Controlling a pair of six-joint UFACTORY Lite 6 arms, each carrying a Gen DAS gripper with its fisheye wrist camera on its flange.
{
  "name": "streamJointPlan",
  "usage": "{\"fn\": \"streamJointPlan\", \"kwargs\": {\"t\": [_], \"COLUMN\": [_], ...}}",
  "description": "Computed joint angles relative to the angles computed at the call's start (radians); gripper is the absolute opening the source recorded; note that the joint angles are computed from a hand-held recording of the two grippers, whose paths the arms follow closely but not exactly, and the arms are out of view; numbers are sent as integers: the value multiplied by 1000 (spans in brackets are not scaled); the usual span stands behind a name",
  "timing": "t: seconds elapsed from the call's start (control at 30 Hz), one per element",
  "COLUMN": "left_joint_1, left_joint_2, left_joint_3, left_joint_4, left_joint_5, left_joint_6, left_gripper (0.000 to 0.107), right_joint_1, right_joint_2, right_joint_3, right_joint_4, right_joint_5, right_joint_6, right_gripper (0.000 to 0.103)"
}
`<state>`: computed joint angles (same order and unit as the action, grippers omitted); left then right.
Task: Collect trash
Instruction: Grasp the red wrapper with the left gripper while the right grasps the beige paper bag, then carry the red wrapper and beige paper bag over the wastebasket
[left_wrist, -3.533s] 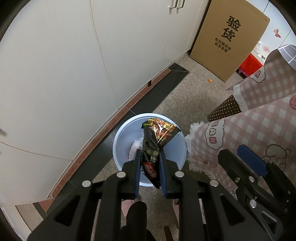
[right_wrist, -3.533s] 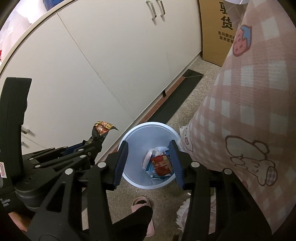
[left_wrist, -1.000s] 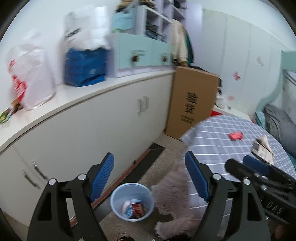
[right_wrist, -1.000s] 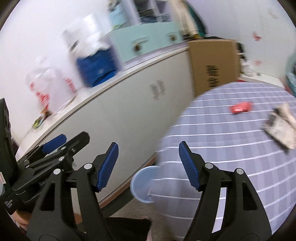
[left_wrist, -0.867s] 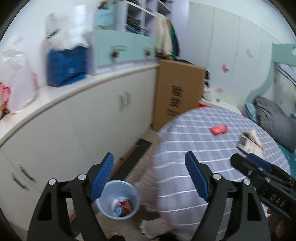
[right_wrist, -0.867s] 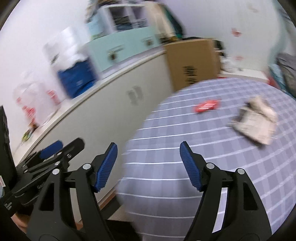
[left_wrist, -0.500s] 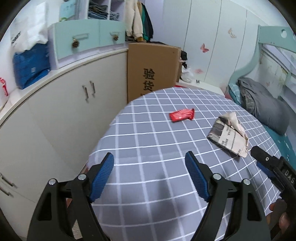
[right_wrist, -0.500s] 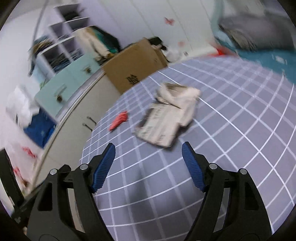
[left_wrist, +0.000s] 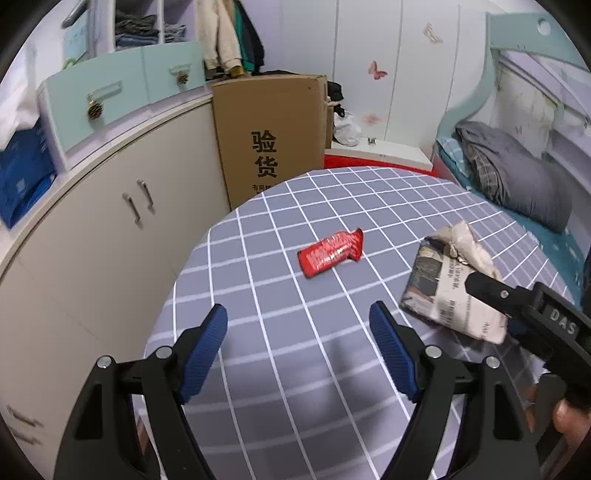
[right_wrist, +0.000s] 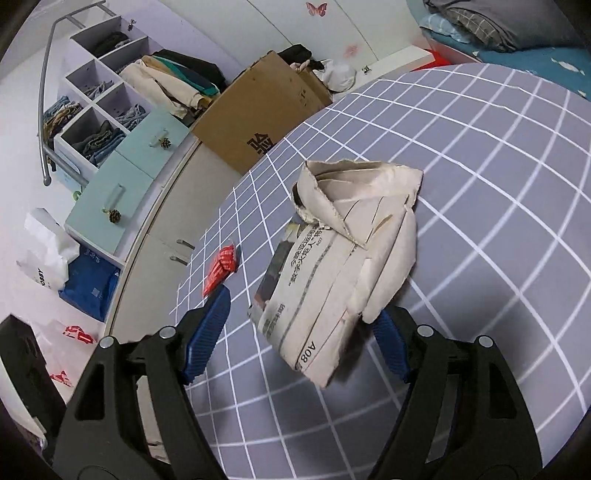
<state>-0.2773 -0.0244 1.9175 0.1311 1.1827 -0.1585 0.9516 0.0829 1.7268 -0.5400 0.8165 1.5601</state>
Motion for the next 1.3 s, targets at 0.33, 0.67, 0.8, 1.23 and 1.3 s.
{"fn": "streamJointPlan", "kwargs": {"t": [0.33,0.67,0.8,1.23,1.3], "left_joint_1": [30,1,0,-43,-80], "left_joint_2": [281,462,521,148,70], "left_joint_3": [231,409,482,103,32], "left_joint_4": [-114,-76,-98,27,99], "left_joint_5": [-12,9,49,-118,-118], "left_joint_6": [119,94,90,-42,-92], "left_gripper": [77,69,44,11,11], "right_joint_1": [-91,-84,-98,-33,21], "right_joint_2": [73,122,101,78,119], "right_joint_3": [75,139,107,112,188], "right_joint_4": [84,65,97,-13,-105], "right_joint_5": [-17,-17,-54,-50,42], "right_joint_6": [-166,-227,-248,-224,-203], "right_gripper": [19,16,15,8,8]}}
